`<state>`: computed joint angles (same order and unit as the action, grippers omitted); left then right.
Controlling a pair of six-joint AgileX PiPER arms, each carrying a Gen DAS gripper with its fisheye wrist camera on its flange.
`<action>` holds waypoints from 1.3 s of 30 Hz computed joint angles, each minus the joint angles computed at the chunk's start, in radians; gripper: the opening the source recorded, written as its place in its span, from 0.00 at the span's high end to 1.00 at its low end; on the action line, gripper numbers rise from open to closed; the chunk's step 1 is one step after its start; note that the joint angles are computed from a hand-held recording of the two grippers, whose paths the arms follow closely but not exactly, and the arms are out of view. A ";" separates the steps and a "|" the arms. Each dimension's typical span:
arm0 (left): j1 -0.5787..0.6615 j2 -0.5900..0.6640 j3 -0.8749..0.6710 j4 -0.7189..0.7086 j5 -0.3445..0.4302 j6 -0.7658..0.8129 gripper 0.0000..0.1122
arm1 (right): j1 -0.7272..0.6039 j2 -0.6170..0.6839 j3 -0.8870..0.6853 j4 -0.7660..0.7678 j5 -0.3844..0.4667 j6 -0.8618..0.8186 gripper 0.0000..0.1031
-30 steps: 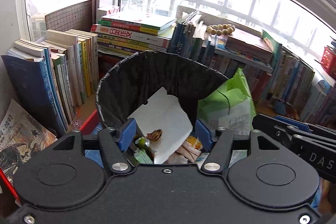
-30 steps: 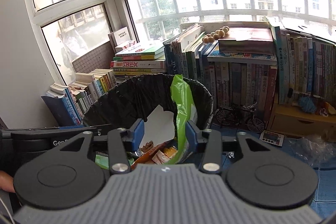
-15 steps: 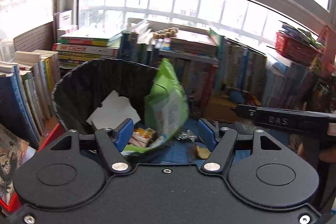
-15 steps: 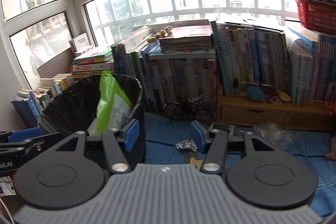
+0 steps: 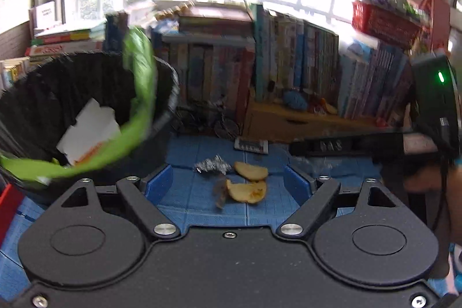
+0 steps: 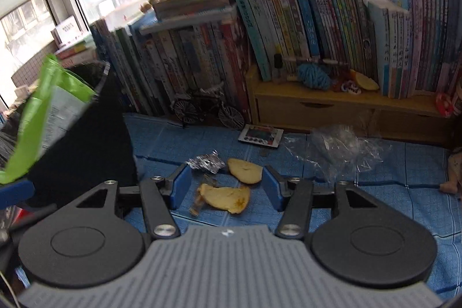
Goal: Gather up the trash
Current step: 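Grasp the clear wrapper with the left gripper while the right grasps a bread crust piece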
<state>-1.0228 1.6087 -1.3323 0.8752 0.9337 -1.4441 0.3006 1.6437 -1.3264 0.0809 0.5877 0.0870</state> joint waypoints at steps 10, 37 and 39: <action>0.145 0.335 -0.101 -0.160 -0.117 -0.027 0.76 | -0.124 0.205 -0.044 0.285 -0.017 -0.376 0.33; 0.320 0.705 -0.406 -0.170 -0.258 0.055 0.68 | -0.162 0.398 -0.141 0.405 -0.020 -0.330 0.91; 0.327 0.717 -0.426 -0.194 -0.264 0.087 0.69 | -0.171 0.407 -0.155 0.415 0.009 -0.334 0.85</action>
<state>-0.6959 2.3259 -1.7584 0.6812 0.6699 -1.3573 0.1292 2.0512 -1.4818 0.4955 0.5968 -0.2469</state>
